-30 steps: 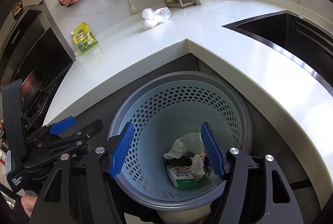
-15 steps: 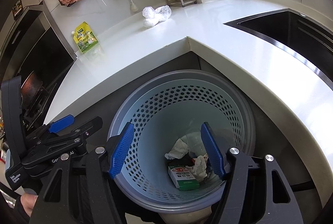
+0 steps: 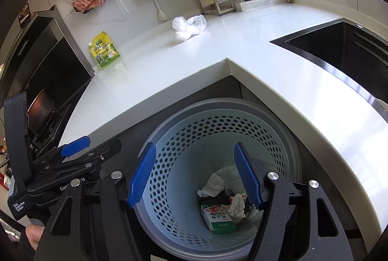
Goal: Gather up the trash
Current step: 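Move both open tools back toward the plastic bag and orange peel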
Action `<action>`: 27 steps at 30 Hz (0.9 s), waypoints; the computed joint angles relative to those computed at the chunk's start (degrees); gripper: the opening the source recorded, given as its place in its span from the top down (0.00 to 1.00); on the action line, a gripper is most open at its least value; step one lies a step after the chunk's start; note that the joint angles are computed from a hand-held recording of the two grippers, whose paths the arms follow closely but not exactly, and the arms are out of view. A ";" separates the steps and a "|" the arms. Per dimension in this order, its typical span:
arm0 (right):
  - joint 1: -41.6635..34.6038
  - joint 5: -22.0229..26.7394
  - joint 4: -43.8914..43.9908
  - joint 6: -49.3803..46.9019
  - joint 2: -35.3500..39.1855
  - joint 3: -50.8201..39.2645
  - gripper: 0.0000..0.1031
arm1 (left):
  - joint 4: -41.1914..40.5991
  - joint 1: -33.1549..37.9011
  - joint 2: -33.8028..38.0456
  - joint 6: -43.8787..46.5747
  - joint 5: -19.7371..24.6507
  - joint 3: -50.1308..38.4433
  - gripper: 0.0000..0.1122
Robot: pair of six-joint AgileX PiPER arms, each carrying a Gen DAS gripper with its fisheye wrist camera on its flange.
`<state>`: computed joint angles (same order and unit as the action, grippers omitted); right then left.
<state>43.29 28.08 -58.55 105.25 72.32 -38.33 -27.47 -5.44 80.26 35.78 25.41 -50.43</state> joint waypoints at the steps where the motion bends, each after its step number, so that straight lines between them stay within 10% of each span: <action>1: -1.16 -0.78 0.59 -1.62 -0.15 -0.67 0.38 | -0.40 0.31 0.21 0.37 0.57 -1.17 0.21; 17: -24.42 -3.07 38.28 -61.77 17.24 -33.85 0.34 | 8.81 0.10 19.80 -12.74 5.14 -36.79 0.14; 27: -31.40 9.51 58.09 -85.90 44.04 -70.39 0.34 | 15.62 -0.23 39.39 -23.75 13.92 -65.65 0.14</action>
